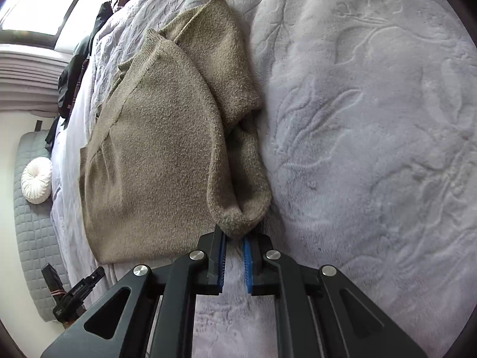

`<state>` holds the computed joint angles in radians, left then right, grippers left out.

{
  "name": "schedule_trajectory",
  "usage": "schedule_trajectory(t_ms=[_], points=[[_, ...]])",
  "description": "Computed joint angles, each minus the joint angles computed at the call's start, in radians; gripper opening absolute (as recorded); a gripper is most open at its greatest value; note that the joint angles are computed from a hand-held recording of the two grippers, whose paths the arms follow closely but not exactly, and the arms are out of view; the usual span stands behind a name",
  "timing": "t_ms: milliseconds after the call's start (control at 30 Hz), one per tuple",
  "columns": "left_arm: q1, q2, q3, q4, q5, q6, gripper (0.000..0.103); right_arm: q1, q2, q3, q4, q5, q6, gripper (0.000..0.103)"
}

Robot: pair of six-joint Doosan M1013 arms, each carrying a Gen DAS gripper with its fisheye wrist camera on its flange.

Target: Fold small clothes

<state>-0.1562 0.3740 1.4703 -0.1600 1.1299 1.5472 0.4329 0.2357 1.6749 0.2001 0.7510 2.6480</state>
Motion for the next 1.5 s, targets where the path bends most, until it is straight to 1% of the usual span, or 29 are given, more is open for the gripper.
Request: schedule_trajectory(t_ms=[100,200,300,467,633,667,700,733,767,800,833,900,933,967,1033,1133,1200,1233,1267,1300,1333,1433,1500], points=[[0.002,-0.014,0.002,0.0,0.01,0.017,0.021,0.009,-0.006,-0.011,-0.035,0.036,0.044,0.011],[-0.011,-0.013,-0.014,0.001,0.029,0.024,0.021,0.015,-0.009,-0.026,-0.062,0.076,0.077,0.012],[-0.015,-0.03,-0.008,0.005,0.041,0.036,0.021,0.025,-0.011,-0.045,-0.1,0.129,0.114,0.012],[-0.038,-0.043,-0.019,0.022,0.07,0.044,0.021,0.041,-0.025,-0.057,-0.117,0.168,0.126,0.012],[-0.042,-0.068,-0.007,0.044,0.078,0.04,0.021,0.066,-0.03,-0.077,-0.118,0.192,0.121,0.012],[-0.042,-0.073,-0.004,0.043,0.076,0.038,0.029,0.071,-0.03,-0.082,-0.119,0.198,0.12,0.012],[-0.04,-0.079,0.0,0.044,0.075,0.036,0.046,0.077,-0.028,-0.087,-0.12,0.203,0.119,0.012],[-0.04,-0.085,0.004,0.049,0.071,0.029,0.099,0.082,-0.027,-0.092,-0.118,0.208,0.117,0.012],[-0.044,-0.1,0.015,0.074,0.047,0.008,0.102,0.086,-0.026,-0.096,-0.118,0.21,0.116,0.012],[-0.047,-0.107,0.019,0.084,0.036,0.007,0.102,0.09,-0.025,-0.099,-0.12,0.211,0.118,0.012],[-0.049,-0.11,0.019,0.087,0.037,0.014,0.102,0.093,-0.024,-0.1,-0.121,0.211,0.122,0.015],[-0.052,-0.116,0.02,0.104,0.038,0.012,0.102,0.097,-0.02,-0.106,-0.134,0.226,0.135,0.032],[-0.054,-0.119,0.02,0.114,0.039,0.011,0.102,0.095,-0.017,-0.109,-0.142,0.233,0.14,0.049],[-0.055,-0.121,0.019,0.129,0.041,0.006,0.102,0.092,-0.013,-0.113,-0.153,0.241,0.144,0.056],[-0.059,-0.125,0.016,0.16,0.04,-0.013,0.102,0.083,-0.004,-0.125,-0.187,0.257,0.142,0.056],[-0.058,-0.126,0.007,0.181,0.049,-0.045,0.102,0.06,0.025,-0.157,-0.235,0.299,0.084,0.055],[-0.055,-0.126,0.001,0.18,0.054,-0.06,0.102,0.039,0.053,-0.179,-0.237,0.336,0.026,0.055],[-0.057,-0.126,-0.001,0.192,0.06,-0.069,0.102,0.028,0.064,-0.183,-0.222,0.346,-0.001,0.049],[-0.061,-0.127,-0.005,0.212,0.068,-0.08,0.102,0.014,0.079,-0.186,-0.193,0.359,-0.033,0.025],[-0.063,-0.127,-0.008,0.217,0.078,-0.071,0.102,0.002,0.086,-0.184,-0.155,0.363,-0.064,0.009],[-0.065,-0.128,-0.011,0.224,0.082,-0.07,0.102,-0.005,0.087,-0.178,-0.124,0.352,-0.086,0.006],[-0.071,-0.142,-0.007,0.235,0.064,-0.08,0.102,0.001,0.064,-0.151,-0.149,0.318,-0.068,0.005],[-0.072,-0.144,-0.009,0.22,0.063,-0.079,0.102,-0.005,0.054,-0.119,-0.121,0.298,-0.053,0.005]])
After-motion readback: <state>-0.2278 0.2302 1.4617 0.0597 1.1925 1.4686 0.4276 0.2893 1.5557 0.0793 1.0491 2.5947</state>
